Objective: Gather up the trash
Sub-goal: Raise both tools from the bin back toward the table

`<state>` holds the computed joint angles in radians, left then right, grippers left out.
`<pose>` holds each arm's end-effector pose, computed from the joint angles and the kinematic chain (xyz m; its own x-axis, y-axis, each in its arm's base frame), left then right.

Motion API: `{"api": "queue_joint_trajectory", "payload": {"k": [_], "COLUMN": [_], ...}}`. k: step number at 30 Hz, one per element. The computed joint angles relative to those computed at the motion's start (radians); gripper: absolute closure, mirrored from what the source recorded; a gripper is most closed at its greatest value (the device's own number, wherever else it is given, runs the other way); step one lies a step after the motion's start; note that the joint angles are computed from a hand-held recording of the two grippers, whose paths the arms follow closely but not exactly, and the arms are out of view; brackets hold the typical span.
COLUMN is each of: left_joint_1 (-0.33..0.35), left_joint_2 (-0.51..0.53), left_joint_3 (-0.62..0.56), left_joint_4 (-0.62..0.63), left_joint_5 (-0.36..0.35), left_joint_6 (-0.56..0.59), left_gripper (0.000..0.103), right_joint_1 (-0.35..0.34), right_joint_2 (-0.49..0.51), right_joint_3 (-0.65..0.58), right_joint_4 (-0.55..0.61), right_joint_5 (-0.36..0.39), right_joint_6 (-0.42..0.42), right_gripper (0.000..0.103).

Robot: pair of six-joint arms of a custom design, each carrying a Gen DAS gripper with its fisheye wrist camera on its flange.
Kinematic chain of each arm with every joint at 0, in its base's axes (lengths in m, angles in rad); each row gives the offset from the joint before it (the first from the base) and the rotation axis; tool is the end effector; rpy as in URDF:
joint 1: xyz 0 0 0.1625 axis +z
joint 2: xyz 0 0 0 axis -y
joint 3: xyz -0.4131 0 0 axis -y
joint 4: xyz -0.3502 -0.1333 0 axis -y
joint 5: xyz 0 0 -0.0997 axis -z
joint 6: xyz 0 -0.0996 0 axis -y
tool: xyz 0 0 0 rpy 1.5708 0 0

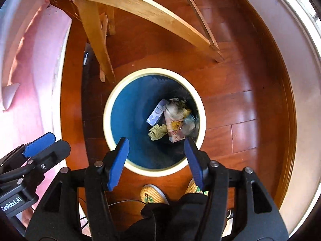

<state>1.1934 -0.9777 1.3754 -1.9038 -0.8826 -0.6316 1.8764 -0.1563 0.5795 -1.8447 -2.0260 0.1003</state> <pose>-0.0562 -0.6751 0.2862 -0.7844 -0.2872 -0.5497 -0.1182 0.9393 -0.3221 0.3299 -0.7481 -0.0203 -0.8625 -0.2365 0.4475 -0.2122 0.9716 0.1045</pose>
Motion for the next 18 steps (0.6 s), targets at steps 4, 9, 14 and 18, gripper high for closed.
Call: {"api": "queue_joint_trajectory", "payload": {"k": [4,9,14,18], "left_joint_1": [-0.045,-0.125,-0.216,-0.279], "left_joint_2": [-0.046,-0.108,-0.145,-0.166], "left_joint_3": [-0.010,-0.036,-0.114,-0.197], "left_joint_4": [0.082,0.166,0.294,0.366], "left_joint_5": [-0.011,-0.019,-0.007,0.000], "left_joint_6": [-0.059,-0.098,-0.107,-0.117], "left_gripper": [0.041,0.041,0.041,0.041], "right_joint_1": [0.031,0.086,0.146,0.191], "right_joint_2": [-0.049,-0.093,-0.108,-0.068], "right_joint_3": [0.006,-0.035,-0.145,-0.341], "right_joint_4": [0.056,0.148,0.257,0.404], "right_joint_5": [0.024,0.050,0.079,0.106], "right_joint_6": [0.042,0.072,0.107,0.142], "right_gripper": [0.049,0.049,0.048,0.048]}}
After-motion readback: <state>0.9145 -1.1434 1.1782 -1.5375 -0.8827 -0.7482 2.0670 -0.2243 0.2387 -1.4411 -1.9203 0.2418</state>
